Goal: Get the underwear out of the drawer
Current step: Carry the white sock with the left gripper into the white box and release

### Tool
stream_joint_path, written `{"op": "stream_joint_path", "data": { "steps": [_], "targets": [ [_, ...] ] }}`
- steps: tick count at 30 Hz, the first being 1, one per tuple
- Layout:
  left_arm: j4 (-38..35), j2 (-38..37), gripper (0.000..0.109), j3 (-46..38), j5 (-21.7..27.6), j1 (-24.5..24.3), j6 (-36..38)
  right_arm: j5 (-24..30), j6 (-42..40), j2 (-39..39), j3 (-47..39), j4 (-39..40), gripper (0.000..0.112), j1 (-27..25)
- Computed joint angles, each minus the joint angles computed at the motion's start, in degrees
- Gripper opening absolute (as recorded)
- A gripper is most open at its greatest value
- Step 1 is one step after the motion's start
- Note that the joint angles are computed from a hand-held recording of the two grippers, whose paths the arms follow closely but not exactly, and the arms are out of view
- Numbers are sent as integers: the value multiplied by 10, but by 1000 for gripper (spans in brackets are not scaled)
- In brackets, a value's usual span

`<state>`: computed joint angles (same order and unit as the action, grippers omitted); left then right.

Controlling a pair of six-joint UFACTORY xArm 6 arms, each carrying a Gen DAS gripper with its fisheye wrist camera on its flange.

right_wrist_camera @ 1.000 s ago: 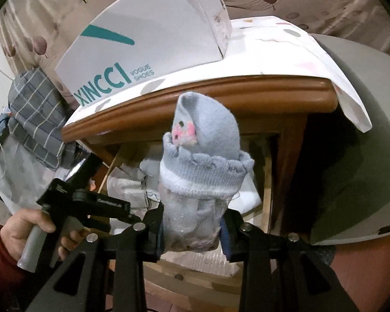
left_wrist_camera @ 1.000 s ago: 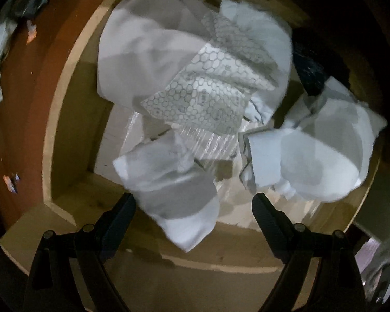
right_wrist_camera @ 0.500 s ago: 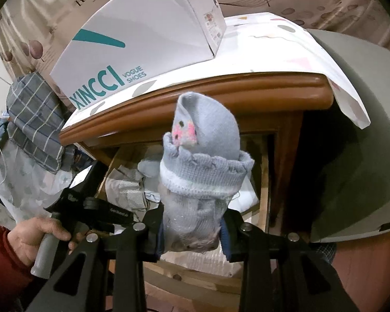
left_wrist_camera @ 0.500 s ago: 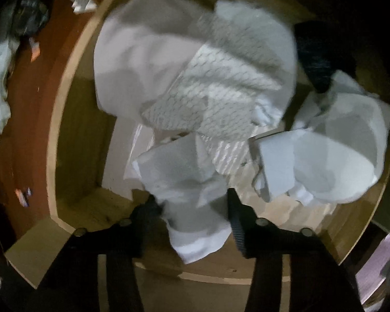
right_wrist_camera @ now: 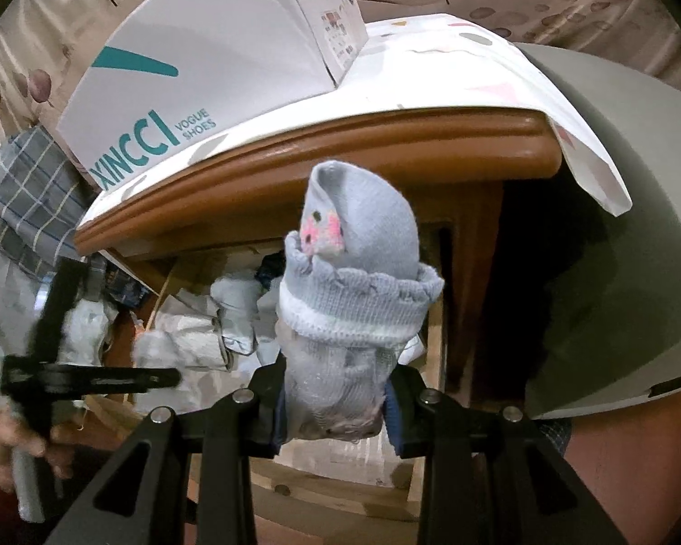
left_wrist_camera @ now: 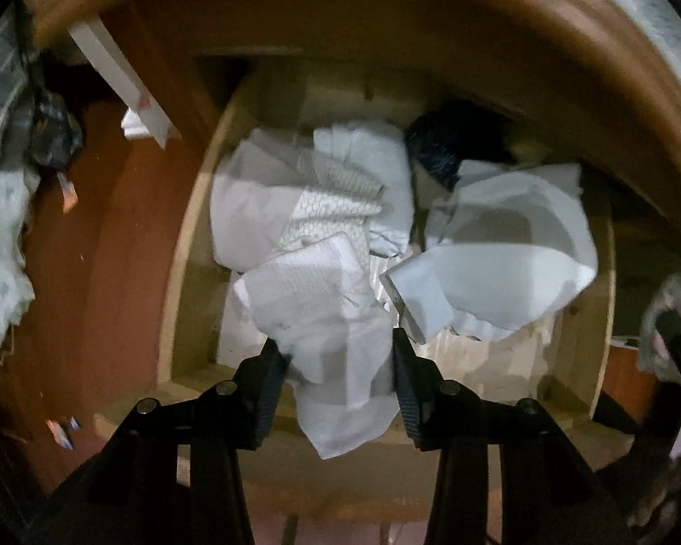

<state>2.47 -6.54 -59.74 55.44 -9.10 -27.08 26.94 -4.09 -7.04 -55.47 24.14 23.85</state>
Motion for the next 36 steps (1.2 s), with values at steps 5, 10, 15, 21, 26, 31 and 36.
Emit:
{"op": "stream_joint_path", "data": {
  "steps": [5, 10, 15, 21, 26, 31, 36],
  "targets": [
    [52, -54, 41, 28, -8, -30, -19, 2, 13, 9, -3, -13, 33, -1],
    [110, -104, 41, 33, 5, -50, -27, 2, 23, 14, -5, -20, 33, -2],
    [151, -142, 41, 30, 7, -61, -28, -1, 35, 18, -6, -27, 33, -2],
    [190, -185, 41, 4, 10, -62, 4, -9, 42, 18, -3, -29, 33, 0],
    [190, -194, 41, -60, 8, -49, 42, -13, 45, 19, -2, -34, 33, 2],
    [186, -149, 41, -167, -4, -23, 70, -23, 66, 16, 3, -53, 33, 3],
    [120, -54, 41, -297, 10, 6, 125, -34, 78, 14, 7, -62, 33, 3]
  ]
}}
